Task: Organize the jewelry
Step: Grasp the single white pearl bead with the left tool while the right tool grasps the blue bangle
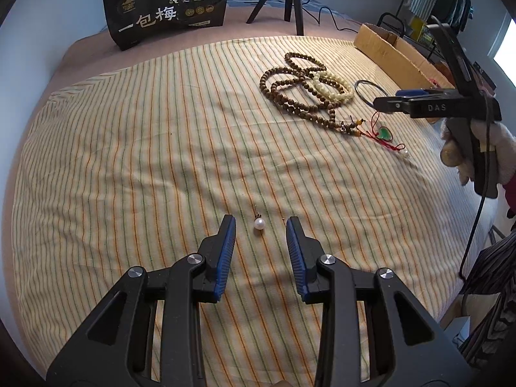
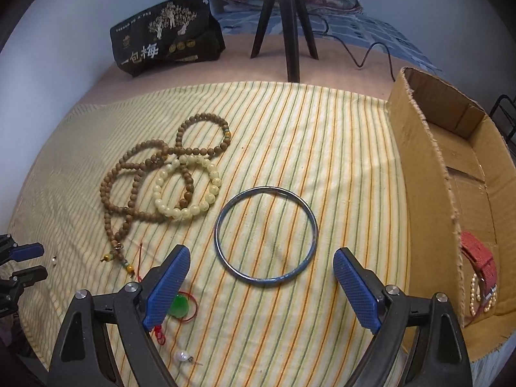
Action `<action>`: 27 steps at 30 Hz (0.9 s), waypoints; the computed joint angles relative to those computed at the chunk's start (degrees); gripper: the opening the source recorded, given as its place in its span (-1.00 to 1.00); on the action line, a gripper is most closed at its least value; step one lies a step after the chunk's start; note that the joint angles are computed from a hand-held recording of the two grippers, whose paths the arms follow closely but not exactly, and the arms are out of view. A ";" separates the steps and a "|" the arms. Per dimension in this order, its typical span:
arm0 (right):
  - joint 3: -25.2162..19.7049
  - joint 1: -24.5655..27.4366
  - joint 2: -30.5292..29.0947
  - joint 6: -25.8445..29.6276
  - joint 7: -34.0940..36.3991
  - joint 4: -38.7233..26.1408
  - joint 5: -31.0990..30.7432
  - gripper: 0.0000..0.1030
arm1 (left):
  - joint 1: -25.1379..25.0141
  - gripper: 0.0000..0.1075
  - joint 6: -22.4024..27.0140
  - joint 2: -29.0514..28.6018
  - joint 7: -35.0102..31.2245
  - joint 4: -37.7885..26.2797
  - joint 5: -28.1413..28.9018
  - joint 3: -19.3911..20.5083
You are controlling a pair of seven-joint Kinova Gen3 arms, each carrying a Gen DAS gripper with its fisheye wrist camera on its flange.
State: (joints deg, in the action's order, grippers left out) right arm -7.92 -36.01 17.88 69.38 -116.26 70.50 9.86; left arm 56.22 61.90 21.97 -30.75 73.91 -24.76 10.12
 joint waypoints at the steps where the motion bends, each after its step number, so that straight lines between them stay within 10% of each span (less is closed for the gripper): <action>1: 0.00 0.05 0.37 0.23 0.13 -0.24 -0.11 0.78 | -0.05 -0.38 -0.07 0.06 -0.16 0.05 0.05 0.05; 17: 0.81 -1.73 2.69 1.93 0.53 -2.05 2.86 0.91 | -1.12 -0.83 1.18 2.20 -3.45 -1.41 2.12 -0.54; 27: 0.80 -0.78 2.15 1.74 1.90 -2.17 1.54 0.44 | -0.77 -0.88 0.89 2.16 -2.64 -1.40 2.02 -1.02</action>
State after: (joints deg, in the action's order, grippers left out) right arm -7.12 -36.78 20.03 71.13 -114.35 68.34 11.40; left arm 55.45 62.79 24.13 -33.39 72.51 -22.73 9.10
